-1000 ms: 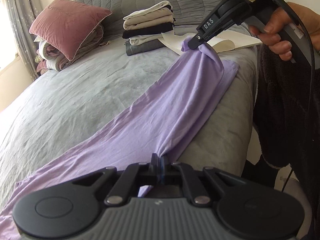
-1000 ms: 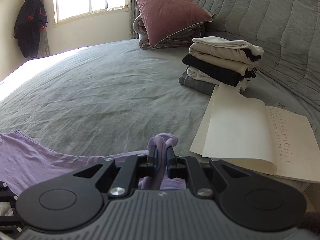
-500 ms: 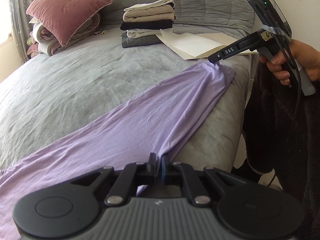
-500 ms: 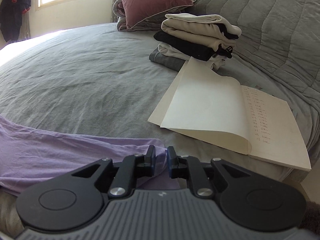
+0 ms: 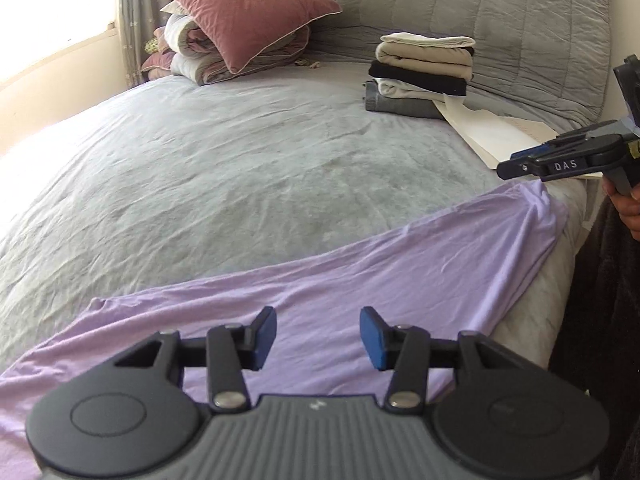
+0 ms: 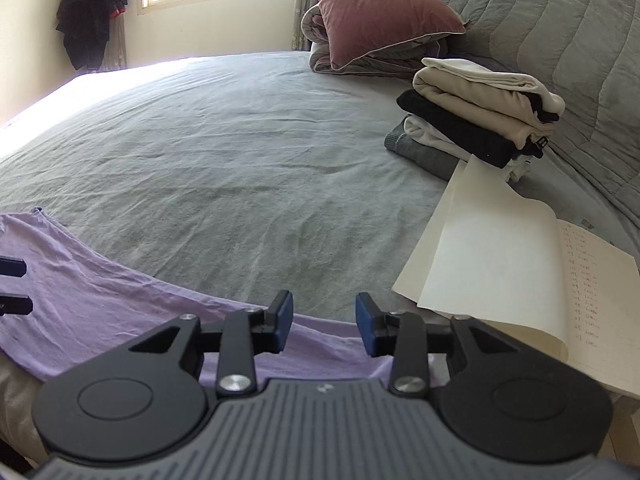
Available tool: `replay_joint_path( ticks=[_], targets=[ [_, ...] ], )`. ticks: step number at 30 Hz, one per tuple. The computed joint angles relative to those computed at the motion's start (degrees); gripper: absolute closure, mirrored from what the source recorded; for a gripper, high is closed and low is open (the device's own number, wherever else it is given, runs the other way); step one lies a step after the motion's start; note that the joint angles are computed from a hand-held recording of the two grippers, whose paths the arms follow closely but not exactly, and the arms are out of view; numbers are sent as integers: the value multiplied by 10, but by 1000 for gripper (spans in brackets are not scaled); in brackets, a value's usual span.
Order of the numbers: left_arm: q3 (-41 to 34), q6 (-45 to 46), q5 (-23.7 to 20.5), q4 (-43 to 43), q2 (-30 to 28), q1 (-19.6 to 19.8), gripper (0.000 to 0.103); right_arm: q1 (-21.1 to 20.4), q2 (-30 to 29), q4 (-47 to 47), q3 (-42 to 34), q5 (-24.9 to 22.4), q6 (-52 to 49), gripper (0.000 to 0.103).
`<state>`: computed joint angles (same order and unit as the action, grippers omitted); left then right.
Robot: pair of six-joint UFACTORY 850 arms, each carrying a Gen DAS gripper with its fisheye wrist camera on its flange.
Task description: Fold clothes
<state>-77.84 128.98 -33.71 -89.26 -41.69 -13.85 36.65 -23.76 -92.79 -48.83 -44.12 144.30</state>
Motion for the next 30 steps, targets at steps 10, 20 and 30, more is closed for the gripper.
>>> replay_joint_path(
  ticks=[10, 20, 30],
  targets=[
    [-124, -122, 87, 7, -68, 25, 56, -40, -48, -146, -90, 105, -21, 64],
    [-275, -333, 67, 142, -171, 35, 56, -95, -104, -530, -140, 227, 207, 64],
    [-308, -381, 25, 149, -201, 40, 87, -103, -126, -651, -151, 255, 298, 65]
  ],
)
